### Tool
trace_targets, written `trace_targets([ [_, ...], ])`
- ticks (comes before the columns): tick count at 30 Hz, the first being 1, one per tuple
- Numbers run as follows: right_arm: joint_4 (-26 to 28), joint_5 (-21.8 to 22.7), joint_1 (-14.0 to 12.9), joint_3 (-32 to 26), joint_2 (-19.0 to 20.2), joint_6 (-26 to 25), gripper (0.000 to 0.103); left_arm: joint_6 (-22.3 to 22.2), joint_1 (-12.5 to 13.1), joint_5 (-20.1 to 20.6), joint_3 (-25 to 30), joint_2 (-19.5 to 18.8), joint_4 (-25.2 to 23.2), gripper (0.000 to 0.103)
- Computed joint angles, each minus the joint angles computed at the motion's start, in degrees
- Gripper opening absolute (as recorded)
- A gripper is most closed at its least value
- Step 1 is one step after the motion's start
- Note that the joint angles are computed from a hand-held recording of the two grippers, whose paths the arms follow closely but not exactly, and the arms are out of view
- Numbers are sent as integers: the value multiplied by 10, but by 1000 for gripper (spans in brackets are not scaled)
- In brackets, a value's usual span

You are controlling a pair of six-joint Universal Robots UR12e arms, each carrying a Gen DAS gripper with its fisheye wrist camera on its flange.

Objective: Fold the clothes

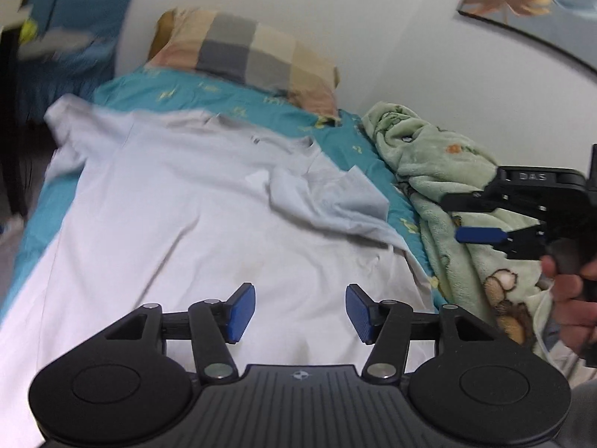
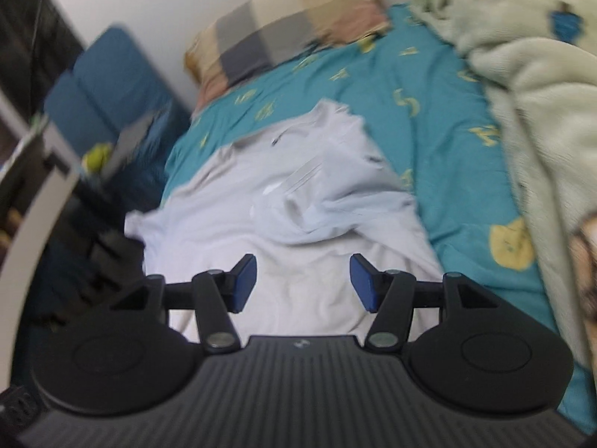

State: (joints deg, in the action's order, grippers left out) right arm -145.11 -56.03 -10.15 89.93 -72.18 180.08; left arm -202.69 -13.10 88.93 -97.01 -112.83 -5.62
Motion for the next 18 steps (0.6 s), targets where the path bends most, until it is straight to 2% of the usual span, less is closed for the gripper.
trace_targets([
  [3, -27, -4, -8, -6, 12, 30, 58, 65, -2, 13, 65, -40, -21, 69],
  [6, -51, -21, -13, -13, 29, 59, 58, 133, -2, 4, 145, -91, -44, 76],
  [9, -54, -31, -16, -22, 46, 88, 59, 181, 2, -14, 236, -148, -93, 77],
  [12, -47, -28, -15, -34, 63, 99, 60, 199, 7, -51, 328, -207, -141, 77],
  [15, -37, -24, -14, -46, 80, 107, 60, 195, 12, -95, 413, -261, -184, 77],
  [18, -34, -24, -13, -55, 93, 113, 60, 210, 13, -117, 477, -299, -246, 73],
])
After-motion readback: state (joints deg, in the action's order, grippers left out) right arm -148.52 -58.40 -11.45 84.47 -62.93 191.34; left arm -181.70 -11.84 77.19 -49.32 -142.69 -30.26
